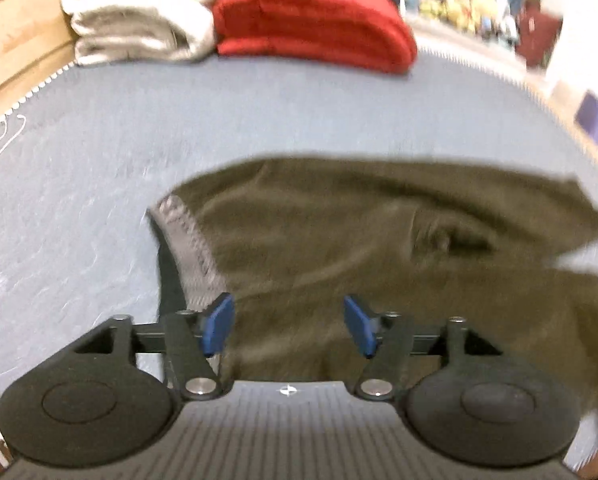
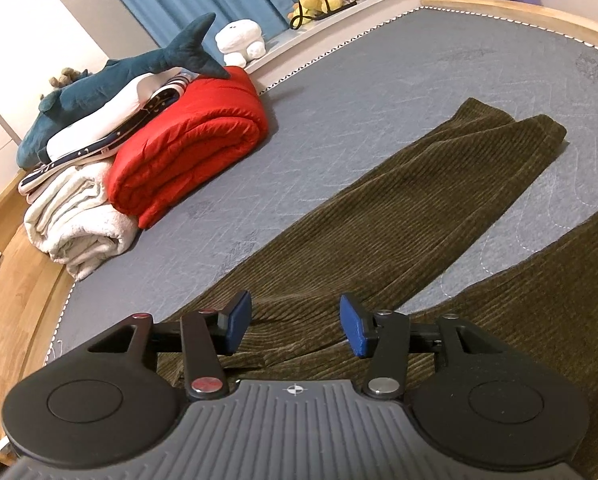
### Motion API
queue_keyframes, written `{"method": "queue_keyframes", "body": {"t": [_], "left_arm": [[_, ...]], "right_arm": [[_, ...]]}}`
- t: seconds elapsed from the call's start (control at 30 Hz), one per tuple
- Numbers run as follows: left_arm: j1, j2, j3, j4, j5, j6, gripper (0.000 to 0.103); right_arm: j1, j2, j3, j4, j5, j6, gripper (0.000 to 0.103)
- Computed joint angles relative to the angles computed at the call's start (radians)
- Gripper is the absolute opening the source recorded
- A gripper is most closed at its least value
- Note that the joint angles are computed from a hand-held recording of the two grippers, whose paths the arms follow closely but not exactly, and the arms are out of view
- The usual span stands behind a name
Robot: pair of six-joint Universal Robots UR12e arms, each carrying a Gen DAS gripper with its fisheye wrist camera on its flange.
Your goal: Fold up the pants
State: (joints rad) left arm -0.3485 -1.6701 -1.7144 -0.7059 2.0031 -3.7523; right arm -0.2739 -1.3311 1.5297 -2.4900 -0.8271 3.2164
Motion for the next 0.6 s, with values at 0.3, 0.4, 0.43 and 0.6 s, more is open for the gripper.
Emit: {"method": "queue_keyframes", "body": {"t": [0.3, 0.4, 0.43, 0.6], "left_arm": [[-0.009, -0.085, 0.032, 0.203, 0.079, -0.053, 0.075], [0.005, -0.100, 0.050, 0.200, 0.051, -0.076, 0.047], [0.009, -0.107, 0.057, 0.203, 0.049, -0.075, 0.030], [0.025, -0.129, 0.076, 0.214, 0.035, -0.078, 0.012]], "right_arm": [[-0.007, -0.020, 0.018, 0.012, 0.035, -0.084, 0.054], [-0.013, -0.022, 0.017, 0.031, 0.055, -0.124, 0.056], [-0.014, -0.023, 0.017, 0.036, 0.059, -0.132, 0.056], [-0.014, -0.016, 0.007, 0.043, 0.068, -0.146, 0.056]]}}
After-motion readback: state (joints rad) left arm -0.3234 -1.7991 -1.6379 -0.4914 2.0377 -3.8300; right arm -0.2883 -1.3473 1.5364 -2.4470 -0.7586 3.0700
